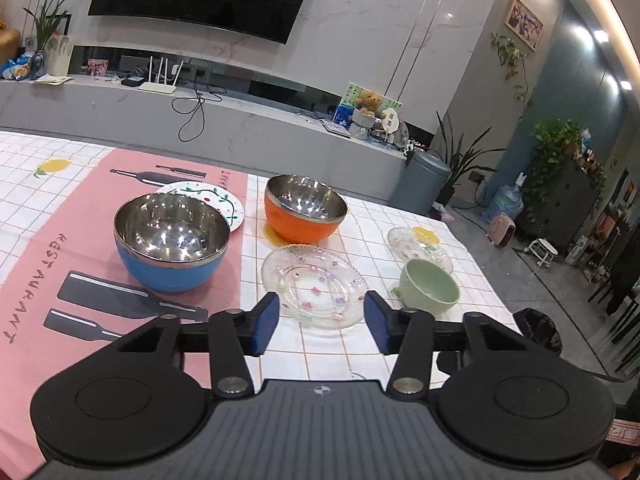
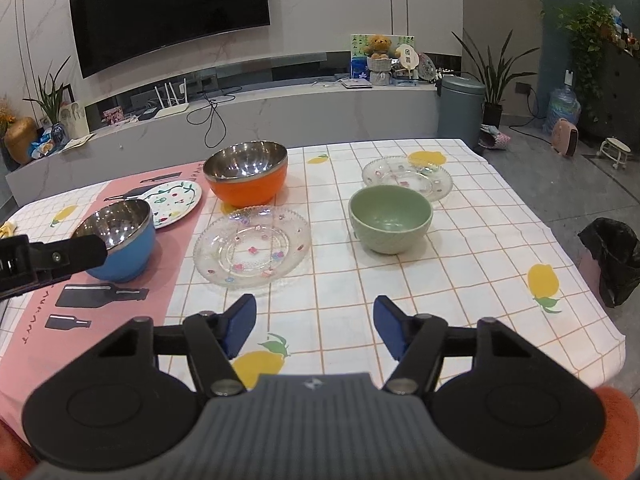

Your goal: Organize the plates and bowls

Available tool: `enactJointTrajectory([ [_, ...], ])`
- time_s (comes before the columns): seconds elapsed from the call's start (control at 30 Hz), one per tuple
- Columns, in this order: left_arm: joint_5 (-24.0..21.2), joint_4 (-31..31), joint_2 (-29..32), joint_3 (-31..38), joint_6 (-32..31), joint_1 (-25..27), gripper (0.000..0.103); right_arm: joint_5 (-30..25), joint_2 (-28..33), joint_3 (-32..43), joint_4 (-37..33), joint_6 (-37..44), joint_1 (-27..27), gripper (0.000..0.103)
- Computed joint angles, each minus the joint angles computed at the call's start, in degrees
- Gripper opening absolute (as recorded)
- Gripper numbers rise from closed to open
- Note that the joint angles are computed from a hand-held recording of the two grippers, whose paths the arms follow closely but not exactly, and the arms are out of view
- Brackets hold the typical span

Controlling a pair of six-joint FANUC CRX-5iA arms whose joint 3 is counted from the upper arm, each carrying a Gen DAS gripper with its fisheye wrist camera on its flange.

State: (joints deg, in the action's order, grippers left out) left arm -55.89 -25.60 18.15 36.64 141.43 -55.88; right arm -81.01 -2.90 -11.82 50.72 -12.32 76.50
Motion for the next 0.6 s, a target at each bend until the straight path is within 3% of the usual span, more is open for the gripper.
enactJointTrajectory([
  [0.13,-1.8,-2.4,1.4,1.5,1.7,-0.3,0.055,3.0,-0.4,-0.6,-2.3,-0.3,-1.8,0.054],
  [0.27,0.9,3.2,1.6,-0.8,1.1,2.7,0.055,6.1,0.0,-1.0,-4.4,-0.2,-4.2,0.043],
  [0.5,9.7,12.1,2.8,-5.2,1.9,7.7,0.055,14.4,1.2,-1.8,-5.2,2.2,-10.6,0.039],
  [0.6,7.7,10.2,5.5,-1.8,3.7,7.8,0.055,18.6,1.9,-2.2,-4.3,2.4,-13.8,0.039],
])
